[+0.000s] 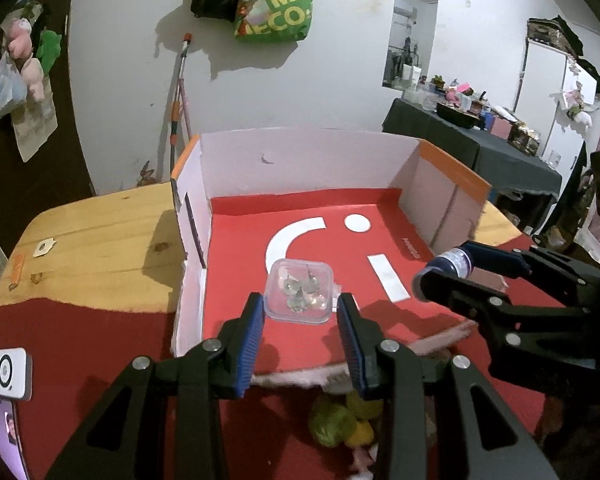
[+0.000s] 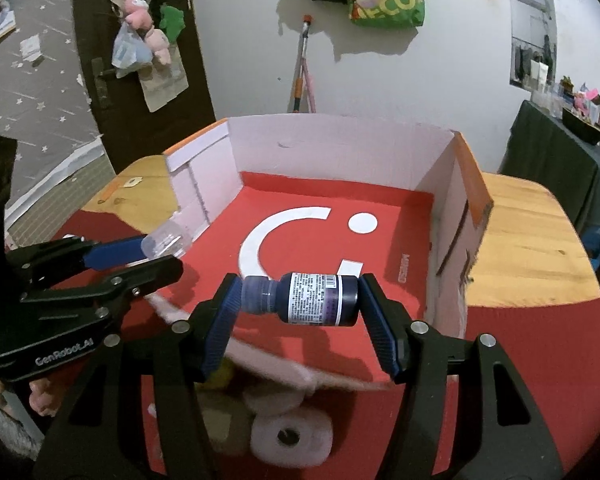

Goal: Organize objects
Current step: 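Lift the blue bottle with right gripper while left gripper carries the bead box into the cardboard box, then lower and release the bottle with right gripper while left gripper sets the bead box down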

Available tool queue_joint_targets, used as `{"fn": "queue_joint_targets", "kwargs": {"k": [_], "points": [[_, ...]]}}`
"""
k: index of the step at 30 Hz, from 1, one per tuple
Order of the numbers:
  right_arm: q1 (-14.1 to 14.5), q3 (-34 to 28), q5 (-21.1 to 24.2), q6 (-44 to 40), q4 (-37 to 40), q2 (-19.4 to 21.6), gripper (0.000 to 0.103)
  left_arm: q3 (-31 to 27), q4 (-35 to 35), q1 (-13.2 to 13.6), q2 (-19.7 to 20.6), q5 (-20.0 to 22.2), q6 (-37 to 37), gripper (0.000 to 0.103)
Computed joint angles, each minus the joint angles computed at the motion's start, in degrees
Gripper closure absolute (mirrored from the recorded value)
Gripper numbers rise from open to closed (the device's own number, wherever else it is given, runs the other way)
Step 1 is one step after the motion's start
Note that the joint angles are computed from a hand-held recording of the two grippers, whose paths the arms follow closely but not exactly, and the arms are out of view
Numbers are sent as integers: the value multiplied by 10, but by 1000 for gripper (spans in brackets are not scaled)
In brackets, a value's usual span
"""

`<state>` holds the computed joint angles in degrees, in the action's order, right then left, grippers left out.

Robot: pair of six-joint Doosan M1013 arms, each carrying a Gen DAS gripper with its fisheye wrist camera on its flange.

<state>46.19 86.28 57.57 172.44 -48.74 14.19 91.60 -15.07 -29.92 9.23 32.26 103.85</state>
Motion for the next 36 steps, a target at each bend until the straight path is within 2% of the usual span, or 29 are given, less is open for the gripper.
{"fn": "queue_joint_targets", "kwargs": {"k": [11,24,27,36], "points": [[-43,-16,-15,-55,51,19,45,-49,18,3,50,32,-31,64],[-69,-15,-33,-88,88,29,45,-88,30,2,94,77,-60,64],[-70,-18,-24,-97,93,31,45,-87,27,3,96,86,-57,64],[-77,-8,-48,-155,170,19,45,-58,17,3,74,89,-49,64]]}}
